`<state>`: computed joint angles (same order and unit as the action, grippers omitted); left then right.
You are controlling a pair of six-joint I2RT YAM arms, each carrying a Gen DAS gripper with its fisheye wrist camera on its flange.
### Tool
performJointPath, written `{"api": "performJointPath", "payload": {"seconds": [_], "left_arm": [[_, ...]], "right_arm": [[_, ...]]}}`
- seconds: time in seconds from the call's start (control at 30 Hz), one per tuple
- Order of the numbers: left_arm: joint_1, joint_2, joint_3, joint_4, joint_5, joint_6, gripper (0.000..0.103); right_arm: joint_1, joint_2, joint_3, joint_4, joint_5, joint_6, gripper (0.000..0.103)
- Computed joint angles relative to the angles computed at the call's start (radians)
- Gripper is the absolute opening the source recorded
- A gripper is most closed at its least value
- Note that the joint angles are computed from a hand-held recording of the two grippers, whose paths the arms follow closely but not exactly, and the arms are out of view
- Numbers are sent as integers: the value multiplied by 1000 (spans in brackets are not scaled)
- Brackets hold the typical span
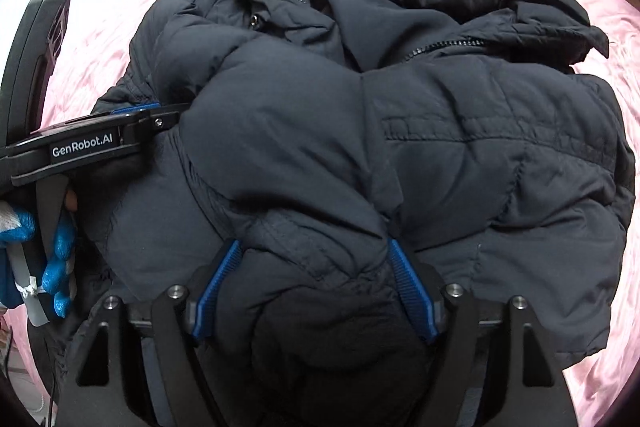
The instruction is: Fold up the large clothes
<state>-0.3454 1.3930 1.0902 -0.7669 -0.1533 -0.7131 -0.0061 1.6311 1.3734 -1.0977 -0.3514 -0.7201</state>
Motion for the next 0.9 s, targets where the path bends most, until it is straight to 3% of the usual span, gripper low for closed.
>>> {"api": "performJointPath", "payload": {"seconds": [0.07, 0.23, 0.33, 0.5, 0.73, 0.9], "left_arm": [[-11, -6, 25, -39, -23, -16, 64], [-116, -88, 63, -161, -193, -58, 69], [-152, -144, 57, -211, -241, -82, 71], [-137, -186, 27, -230, -248, -101, 73], [-113, -223, -52, -189, -231, -118, 75], [-133, -274, -52, -206, -252, -125, 75]], "right_arm": [[8, -17, -10, 6, 18, -12, 74], [5, -89, 0, -32, 34, -70, 74], [-18, -160, 22, -80, -21, -124, 74], [-5, -162, 104, -164, -139, -128, 74], [110, -68, 171, -102, -138, 58, 75], [19, -44, 325, -227, -253, 46, 75]]}}
